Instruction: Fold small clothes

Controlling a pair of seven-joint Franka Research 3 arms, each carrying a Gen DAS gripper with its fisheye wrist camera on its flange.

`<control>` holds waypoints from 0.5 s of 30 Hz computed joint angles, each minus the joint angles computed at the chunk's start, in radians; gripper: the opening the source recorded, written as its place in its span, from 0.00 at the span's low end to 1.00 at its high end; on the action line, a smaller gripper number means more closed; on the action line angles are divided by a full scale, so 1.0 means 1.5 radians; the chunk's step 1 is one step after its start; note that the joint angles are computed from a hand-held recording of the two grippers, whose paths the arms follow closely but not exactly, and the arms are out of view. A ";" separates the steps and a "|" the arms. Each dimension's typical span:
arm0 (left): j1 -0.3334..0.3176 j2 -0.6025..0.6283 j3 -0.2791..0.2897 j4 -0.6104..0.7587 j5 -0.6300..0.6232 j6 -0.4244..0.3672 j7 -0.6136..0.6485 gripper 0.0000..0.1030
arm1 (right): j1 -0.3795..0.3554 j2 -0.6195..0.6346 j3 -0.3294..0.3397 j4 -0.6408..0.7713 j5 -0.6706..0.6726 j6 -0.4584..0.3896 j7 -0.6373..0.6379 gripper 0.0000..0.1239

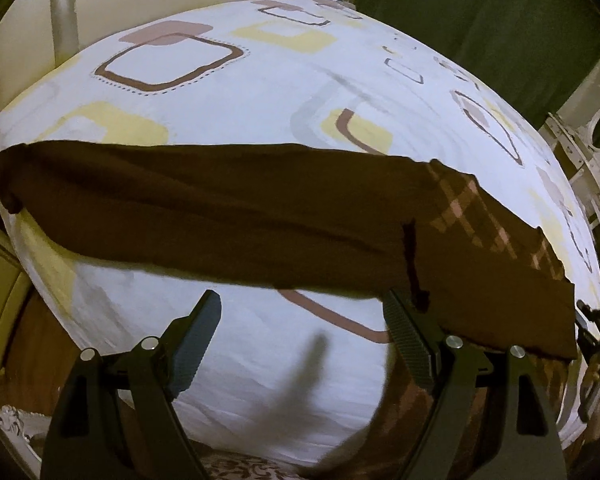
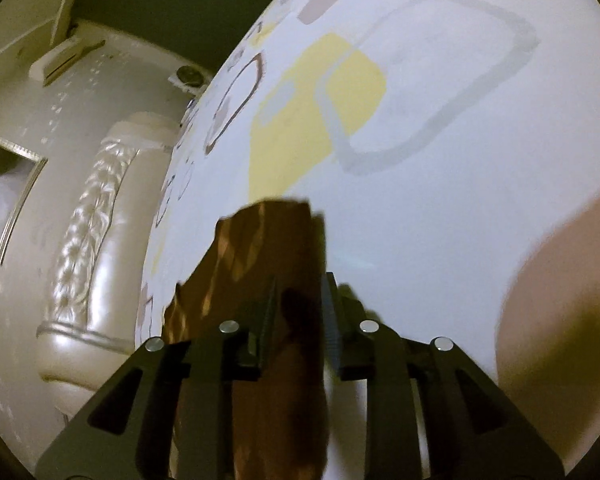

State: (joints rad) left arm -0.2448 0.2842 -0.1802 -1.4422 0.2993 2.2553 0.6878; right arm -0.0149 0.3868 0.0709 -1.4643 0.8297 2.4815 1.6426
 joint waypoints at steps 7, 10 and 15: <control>0.008 -0.012 0.003 -0.024 0.000 0.012 -0.009 0.80 | 0.012 0.054 -0.011 0.062 -0.079 -0.011 0.056 0.04; 0.013 -0.015 0.003 -0.032 -0.006 0.014 -0.007 0.80 | 0.005 0.029 -0.002 0.033 -0.064 0.003 0.050 0.13; 0.022 -0.032 0.006 -0.055 -0.008 0.029 -0.013 0.80 | 0.005 -0.058 0.032 -0.054 0.029 0.055 -0.069 0.26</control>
